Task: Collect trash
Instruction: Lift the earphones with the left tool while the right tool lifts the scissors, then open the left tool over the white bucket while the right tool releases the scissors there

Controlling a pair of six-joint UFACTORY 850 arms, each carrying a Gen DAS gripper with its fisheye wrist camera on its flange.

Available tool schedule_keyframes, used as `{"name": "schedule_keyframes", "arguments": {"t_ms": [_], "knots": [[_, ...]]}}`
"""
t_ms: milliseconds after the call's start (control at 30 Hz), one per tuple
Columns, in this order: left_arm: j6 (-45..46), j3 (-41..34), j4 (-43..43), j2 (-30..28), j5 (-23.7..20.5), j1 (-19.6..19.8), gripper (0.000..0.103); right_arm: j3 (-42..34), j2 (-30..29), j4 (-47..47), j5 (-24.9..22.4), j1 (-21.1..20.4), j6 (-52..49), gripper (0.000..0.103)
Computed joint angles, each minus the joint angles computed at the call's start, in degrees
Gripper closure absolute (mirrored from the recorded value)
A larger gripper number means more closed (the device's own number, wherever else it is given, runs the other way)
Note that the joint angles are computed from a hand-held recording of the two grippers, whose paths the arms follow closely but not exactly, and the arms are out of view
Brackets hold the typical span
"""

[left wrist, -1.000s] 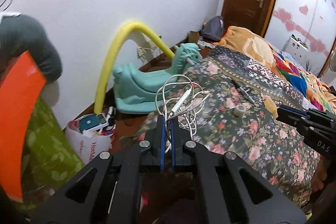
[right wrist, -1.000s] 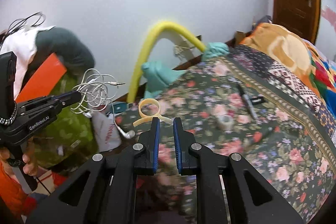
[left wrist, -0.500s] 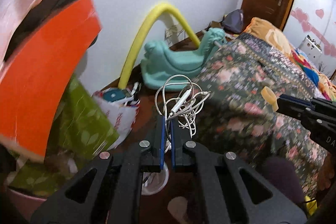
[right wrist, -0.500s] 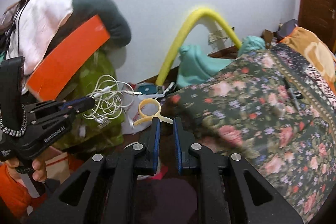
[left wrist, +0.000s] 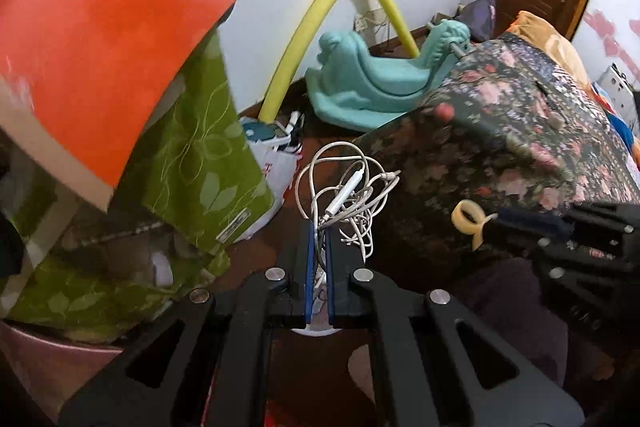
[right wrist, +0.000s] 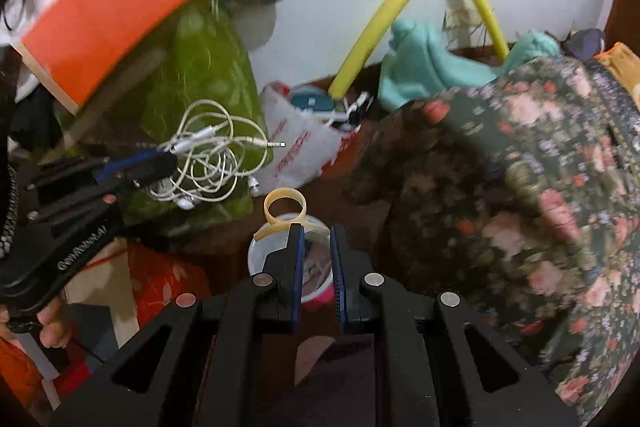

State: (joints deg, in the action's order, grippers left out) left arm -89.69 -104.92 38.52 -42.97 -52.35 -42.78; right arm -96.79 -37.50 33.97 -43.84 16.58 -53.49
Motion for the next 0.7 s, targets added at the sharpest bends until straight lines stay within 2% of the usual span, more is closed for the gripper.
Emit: {"name": "schedule_keyframes", "arguments": {"t_ms": [200,267,367,700], "knots": [[-1.17,3.74,-1.46,0.71,2.85,1.34,0.100,-5.20,-5.67,-7.06,-3.94,2.52,7.45,0.091],[-1.18,4.19,-2.11,0.36,3.31,1.77,0.100,-7.71,-8.08,-8.87,-6.20,3.28,10.09,0.091],[0.69,2.98,-2.93,-1.45,1.69,2.10,0.100,-11.82,-11.90,-11.77,-10.16,4.42,14.04,0.091],[4.04,3.97,-8.19,-3.85,6.01,3.99,0.100,-25.08,-22.68,-15.17,-21.90,6.24,20.61,0.090]]}}
